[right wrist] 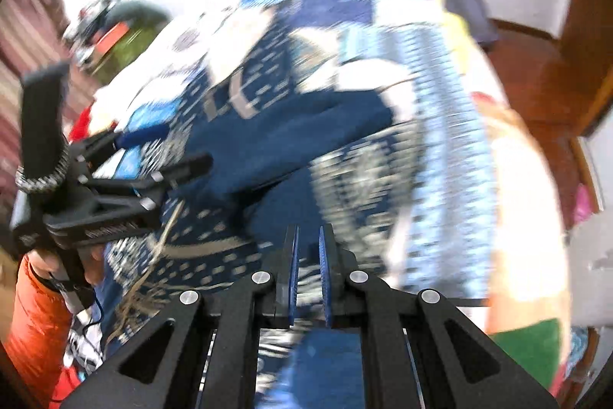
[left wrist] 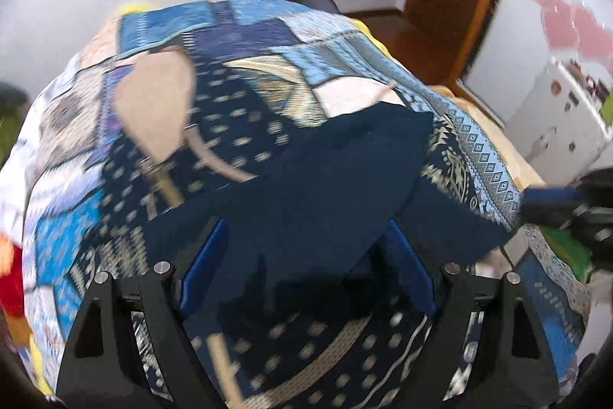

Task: Fold large clothes

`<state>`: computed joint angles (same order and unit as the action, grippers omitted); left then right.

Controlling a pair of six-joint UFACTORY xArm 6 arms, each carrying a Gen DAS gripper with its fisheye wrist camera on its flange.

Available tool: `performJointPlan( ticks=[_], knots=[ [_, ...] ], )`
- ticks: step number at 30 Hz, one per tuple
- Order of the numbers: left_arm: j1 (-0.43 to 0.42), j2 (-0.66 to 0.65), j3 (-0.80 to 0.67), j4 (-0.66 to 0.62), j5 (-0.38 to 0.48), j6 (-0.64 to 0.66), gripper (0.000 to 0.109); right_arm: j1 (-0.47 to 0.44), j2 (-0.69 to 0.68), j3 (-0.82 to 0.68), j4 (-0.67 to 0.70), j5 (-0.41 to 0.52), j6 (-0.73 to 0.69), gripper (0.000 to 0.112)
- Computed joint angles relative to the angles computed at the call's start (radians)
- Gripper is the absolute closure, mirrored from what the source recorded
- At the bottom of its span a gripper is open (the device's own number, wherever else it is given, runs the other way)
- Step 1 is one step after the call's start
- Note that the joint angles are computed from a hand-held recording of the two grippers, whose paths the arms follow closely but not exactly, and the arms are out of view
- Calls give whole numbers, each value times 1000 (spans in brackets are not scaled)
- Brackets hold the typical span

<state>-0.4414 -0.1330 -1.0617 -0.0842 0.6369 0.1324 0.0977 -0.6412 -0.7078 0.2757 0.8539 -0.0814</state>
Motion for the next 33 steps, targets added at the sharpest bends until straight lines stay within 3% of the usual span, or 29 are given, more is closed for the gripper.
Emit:
performJointPlan(
  ticks=[5, 9, 11, 14, 16, 17, 23, 29, 33],
  knots=[
    [-70, 184, -146, 75, 50, -37, 25, -111, -34, 29, -90, -25, 3, 106],
    [-96, 289, -233, 58, 92, -25, 25, -181, -6, 43, -49, -23, -57, 106],
    [-106, 317, -245, 99, 67, -50, 30, -187, 5, 56, -38, -32, -62, 106],
    [-104, 323, -257, 116, 43, -77, 62, -188, 41, 62, -5, -47, -84, 106],
    [-93, 301, -251, 121, 26, -88, 96, -176, 51, 66, 2, -61, -92, 106],
    [-84, 280, -241, 123, 9, -94, 101, -169, 65, 60, 1, -71, -94, 106],
    [20, 139, -189, 100, -88, -103, 102, -88, 109, 5, -46, -142, -68, 106],
    [188, 40, -147, 139, -153, -115, 103, 14, 200, -73, -143, -209, -19, 106],
    [286, 4, -69, 156, -175, -121, 104, 58, 359, -142, -331, -159, 142, 106]
  ],
)
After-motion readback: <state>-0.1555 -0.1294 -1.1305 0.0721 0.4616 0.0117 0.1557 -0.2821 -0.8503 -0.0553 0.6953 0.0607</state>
